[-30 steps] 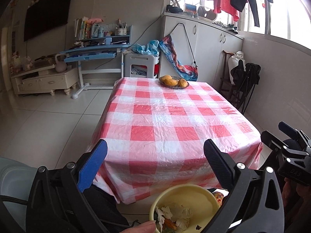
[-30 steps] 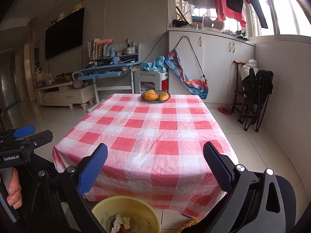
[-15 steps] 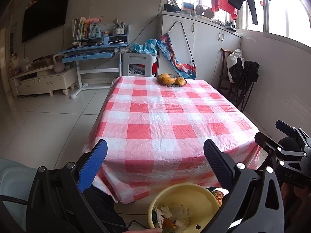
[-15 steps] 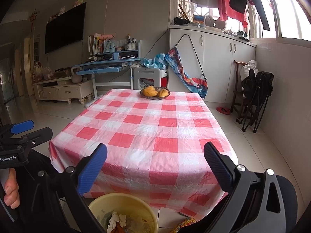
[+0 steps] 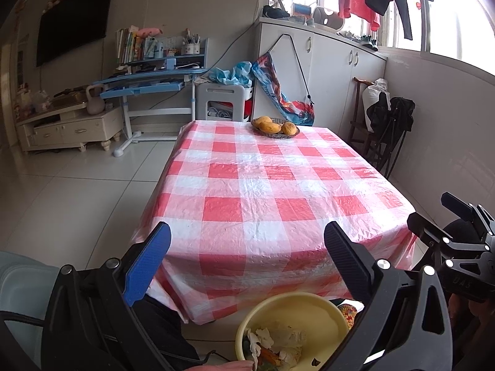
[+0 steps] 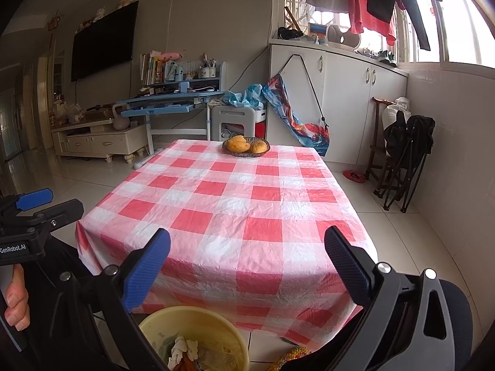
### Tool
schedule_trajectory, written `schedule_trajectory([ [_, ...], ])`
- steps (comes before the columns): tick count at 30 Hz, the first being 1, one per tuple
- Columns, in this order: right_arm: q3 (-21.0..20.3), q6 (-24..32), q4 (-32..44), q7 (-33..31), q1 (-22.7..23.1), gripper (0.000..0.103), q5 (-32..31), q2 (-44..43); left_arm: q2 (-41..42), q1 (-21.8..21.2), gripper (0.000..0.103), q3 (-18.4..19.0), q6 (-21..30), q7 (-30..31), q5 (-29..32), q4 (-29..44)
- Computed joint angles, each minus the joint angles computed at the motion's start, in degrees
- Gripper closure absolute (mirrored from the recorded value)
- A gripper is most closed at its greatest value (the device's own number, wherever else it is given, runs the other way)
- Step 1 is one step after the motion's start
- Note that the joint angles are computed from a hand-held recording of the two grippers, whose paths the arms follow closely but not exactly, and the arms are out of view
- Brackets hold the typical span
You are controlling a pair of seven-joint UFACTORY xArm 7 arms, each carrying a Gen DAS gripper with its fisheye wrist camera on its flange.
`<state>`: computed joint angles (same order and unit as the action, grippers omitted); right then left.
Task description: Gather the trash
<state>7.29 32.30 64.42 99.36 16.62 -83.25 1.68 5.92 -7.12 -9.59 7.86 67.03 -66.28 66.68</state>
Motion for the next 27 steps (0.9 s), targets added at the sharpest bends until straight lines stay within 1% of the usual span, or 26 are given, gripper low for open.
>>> schedule_trajectory([
  [10,0.1,0.2,-0.3,-0.4,0.0,0.008,0.3,-0.3,0.2,0.2,0.007,-0.1,0.2,0.5,-0.5,0.2],
  [27,0.2,0.1,-0.7,-0.3,-0.4,0.008,0.6,-0.8,0.7,0.3,0.007,-0.6,-0.4,-0.6,0.9,0.1],
])
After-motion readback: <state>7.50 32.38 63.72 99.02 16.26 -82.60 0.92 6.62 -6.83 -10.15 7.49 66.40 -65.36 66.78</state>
